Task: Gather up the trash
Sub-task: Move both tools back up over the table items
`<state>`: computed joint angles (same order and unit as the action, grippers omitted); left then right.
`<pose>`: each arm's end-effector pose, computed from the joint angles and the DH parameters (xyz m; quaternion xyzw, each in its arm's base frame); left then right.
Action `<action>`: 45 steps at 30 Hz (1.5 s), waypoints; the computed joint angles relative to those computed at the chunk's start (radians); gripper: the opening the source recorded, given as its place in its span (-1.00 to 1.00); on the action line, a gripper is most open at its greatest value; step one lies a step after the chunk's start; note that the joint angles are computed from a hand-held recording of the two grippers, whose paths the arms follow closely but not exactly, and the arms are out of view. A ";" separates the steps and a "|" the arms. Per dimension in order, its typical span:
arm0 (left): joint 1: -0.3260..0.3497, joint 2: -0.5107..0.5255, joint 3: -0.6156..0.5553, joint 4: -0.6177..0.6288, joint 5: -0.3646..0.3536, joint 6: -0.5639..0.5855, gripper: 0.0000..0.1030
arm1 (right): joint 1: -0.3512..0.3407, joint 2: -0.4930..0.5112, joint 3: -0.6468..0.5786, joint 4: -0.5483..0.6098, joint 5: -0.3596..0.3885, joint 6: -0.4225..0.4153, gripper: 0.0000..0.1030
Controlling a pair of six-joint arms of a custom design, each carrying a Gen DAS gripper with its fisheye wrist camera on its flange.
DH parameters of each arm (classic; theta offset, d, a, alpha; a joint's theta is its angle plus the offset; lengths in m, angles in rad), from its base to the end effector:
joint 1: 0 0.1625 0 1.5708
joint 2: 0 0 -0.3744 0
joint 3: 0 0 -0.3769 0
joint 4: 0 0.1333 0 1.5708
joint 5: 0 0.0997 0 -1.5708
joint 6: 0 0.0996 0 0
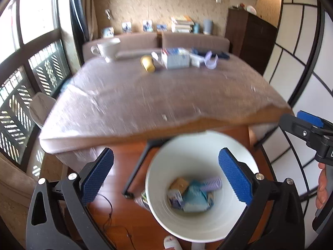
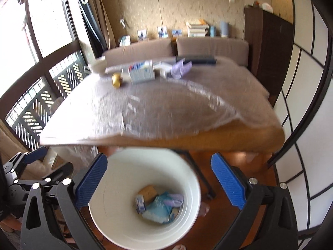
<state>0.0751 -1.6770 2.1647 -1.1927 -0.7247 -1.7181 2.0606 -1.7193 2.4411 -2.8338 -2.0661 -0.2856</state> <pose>-0.2911 -0.2304 0.2395 0.0793 0.8417 -0.3862 0.3688 0.2443 -0.2756 0.2600 0.2925 -0.8896 0.2819 0.2086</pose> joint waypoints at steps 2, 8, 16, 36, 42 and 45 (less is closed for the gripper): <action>0.012 -0.008 -0.018 0.018 0.037 0.002 0.97 | 0.008 0.021 -0.029 -0.038 -0.004 -0.019 0.91; 0.111 0.023 -0.087 0.054 0.095 0.034 0.97 | -0.007 0.127 -0.110 -0.126 -0.036 -0.053 0.91; 0.269 0.125 -0.160 -0.024 0.200 0.115 0.97 | -0.102 0.313 -0.289 -0.118 0.037 -0.155 0.91; 0.586 0.252 -0.223 -0.555 0.281 0.612 0.95 | -0.172 0.760 -0.724 -0.054 0.012 -0.190 0.91; 0.640 0.269 -0.213 -0.757 0.247 0.799 0.84 | -0.184 0.831 -0.797 -0.060 0.010 -0.213 0.91; 0.659 0.283 -0.228 -0.793 0.233 0.852 0.76 | -0.188 0.864 -0.837 -0.047 0.009 -0.234 0.91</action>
